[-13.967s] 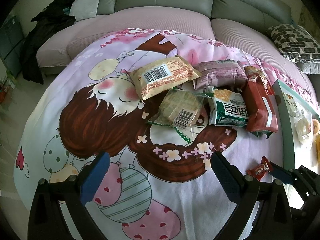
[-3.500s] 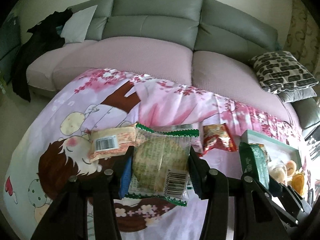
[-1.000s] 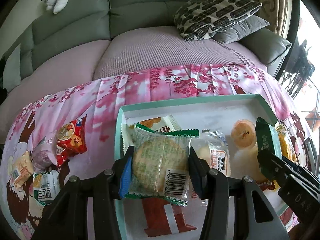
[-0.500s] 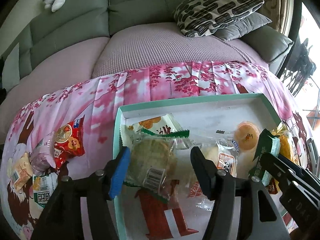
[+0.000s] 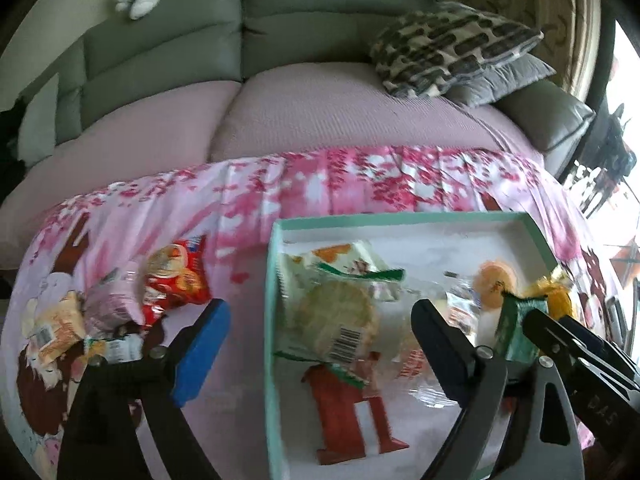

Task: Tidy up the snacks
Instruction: 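Move both open tools back over the snack pile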

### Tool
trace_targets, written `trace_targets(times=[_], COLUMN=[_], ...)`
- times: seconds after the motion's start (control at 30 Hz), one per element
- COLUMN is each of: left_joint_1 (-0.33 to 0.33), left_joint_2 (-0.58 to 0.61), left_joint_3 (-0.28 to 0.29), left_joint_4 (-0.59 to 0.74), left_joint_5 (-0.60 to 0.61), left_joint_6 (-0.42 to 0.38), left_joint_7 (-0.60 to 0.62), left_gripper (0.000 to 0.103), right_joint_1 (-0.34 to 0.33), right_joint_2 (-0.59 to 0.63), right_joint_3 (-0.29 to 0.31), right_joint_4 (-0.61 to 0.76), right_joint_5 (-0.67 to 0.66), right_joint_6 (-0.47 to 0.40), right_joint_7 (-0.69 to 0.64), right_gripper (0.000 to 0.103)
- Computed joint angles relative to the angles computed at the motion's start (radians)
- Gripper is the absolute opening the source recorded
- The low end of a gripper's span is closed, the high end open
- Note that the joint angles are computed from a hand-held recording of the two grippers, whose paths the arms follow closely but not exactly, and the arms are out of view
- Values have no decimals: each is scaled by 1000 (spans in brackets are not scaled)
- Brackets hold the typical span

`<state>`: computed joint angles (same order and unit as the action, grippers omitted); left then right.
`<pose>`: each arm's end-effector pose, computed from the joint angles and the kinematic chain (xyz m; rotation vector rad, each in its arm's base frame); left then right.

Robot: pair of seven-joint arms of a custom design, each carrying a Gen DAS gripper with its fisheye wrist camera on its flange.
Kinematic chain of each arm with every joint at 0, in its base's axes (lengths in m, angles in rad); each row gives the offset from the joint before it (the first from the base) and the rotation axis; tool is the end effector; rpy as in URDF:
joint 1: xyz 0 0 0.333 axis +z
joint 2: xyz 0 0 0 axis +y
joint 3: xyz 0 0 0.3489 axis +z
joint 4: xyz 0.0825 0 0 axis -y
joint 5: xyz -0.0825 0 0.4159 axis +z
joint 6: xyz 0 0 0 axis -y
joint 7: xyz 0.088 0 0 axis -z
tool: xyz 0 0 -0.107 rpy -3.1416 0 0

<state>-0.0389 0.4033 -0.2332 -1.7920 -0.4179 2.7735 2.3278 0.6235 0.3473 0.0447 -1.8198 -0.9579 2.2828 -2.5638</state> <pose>0.7105 -0.1592 0.4060 -1.2239 2.4254 -0.8229 0.5567 0.4117 0.3797 -0.8665 2.3808 -0.7087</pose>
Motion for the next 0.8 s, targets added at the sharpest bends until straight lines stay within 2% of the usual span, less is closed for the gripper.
trace_targets(times=[0.17, 0.3, 0.43, 0.5, 0.6, 0.8], left_joint_1=[3, -25, -35, -25, -23, -24], left_joint_2=[9, 26, 39, 39, 39, 40], left_joint_3=[15, 58, 80, 72, 70, 64], left_joint_4=[11, 17, 23, 19, 16, 9], left_joint_5=[-2, 60, 109, 116, 133, 155], left_joint_6=[39, 68, 78, 85, 90, 92], left_joint_7=[-41, -120, -192, -203, -218, -227], left_gripper=[95, 97, 98, 98, 98, 98], right_joint_1=[3, 7, 12, 16, 23, 28], right_joint_2=[6, 12, 18, 20, 21, 22], right_joint_3=[1, -1, -2, -3, -5, -4], right_joint_4=[15, 27, 41, 46, 54, 59], right_joint_5=[2, -6, -6, -9, -16, -28], right_joint_6=[-12, -11, -19, -28, -49, -76], right_joint_7=[-25, -41, -63, -72, -78, -84], right_gripper=[79, 86, 87, 91, 103, 103])
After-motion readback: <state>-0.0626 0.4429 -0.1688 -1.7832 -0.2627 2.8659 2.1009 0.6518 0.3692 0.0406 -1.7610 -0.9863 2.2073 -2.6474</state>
